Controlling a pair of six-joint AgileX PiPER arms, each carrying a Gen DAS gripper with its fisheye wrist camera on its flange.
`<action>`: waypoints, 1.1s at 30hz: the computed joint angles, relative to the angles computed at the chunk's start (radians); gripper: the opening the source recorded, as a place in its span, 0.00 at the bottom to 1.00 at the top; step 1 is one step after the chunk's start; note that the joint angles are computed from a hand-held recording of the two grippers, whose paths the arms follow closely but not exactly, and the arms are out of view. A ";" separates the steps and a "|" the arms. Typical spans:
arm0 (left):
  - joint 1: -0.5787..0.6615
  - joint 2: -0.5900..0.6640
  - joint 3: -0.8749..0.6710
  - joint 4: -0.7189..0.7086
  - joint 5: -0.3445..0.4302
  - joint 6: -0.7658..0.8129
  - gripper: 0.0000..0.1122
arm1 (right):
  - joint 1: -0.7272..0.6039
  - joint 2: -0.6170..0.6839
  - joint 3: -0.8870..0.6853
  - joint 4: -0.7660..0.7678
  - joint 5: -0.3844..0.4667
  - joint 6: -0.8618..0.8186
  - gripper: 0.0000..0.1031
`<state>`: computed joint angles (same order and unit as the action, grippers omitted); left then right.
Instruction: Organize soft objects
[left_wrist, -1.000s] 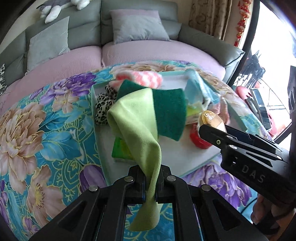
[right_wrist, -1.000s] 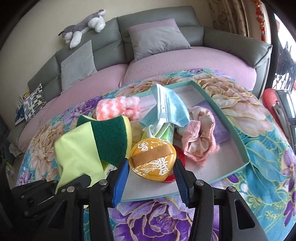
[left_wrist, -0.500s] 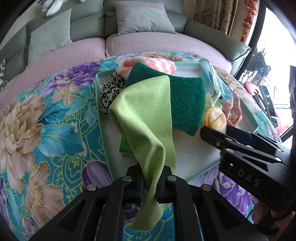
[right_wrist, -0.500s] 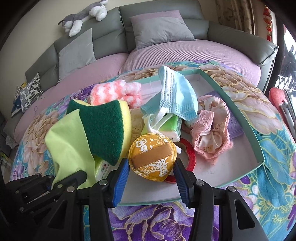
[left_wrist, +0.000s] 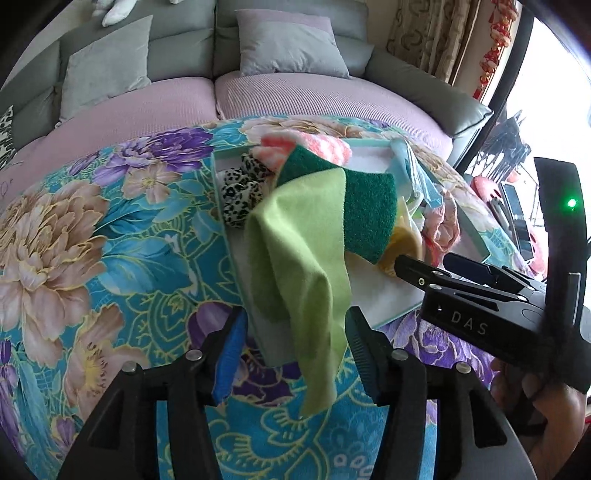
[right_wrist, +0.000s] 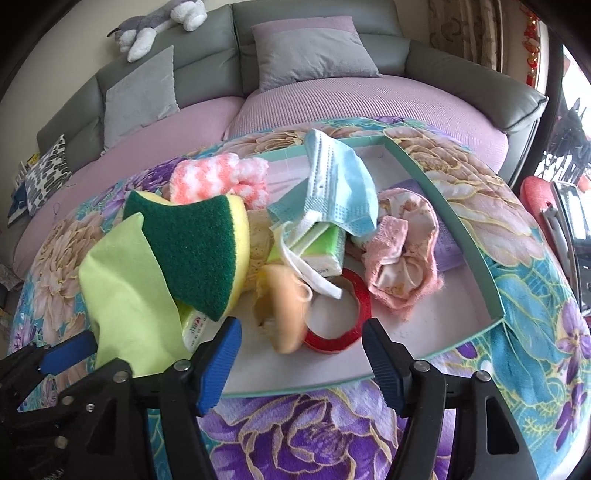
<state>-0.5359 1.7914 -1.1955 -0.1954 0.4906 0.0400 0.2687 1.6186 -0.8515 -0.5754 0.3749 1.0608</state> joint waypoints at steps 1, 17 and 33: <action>0.004 -0.010 0.007 0.007 -0.007 -0.010 0.53 | 0.001 -0.007 0.002 0.005 0.008 -0.003 0.72; 0.087 -0.125 0.119 0.508 -0.093 -0.642 0.87 | 0.095 -0.075 -0.001 -0.104 0.113 0.161 0.98; 0.077 -0.108 0.177 0.594 -0.042 -0.736 0.89 | 0.258 -0.118 0.041 -0.240 0.182 0.350 1.00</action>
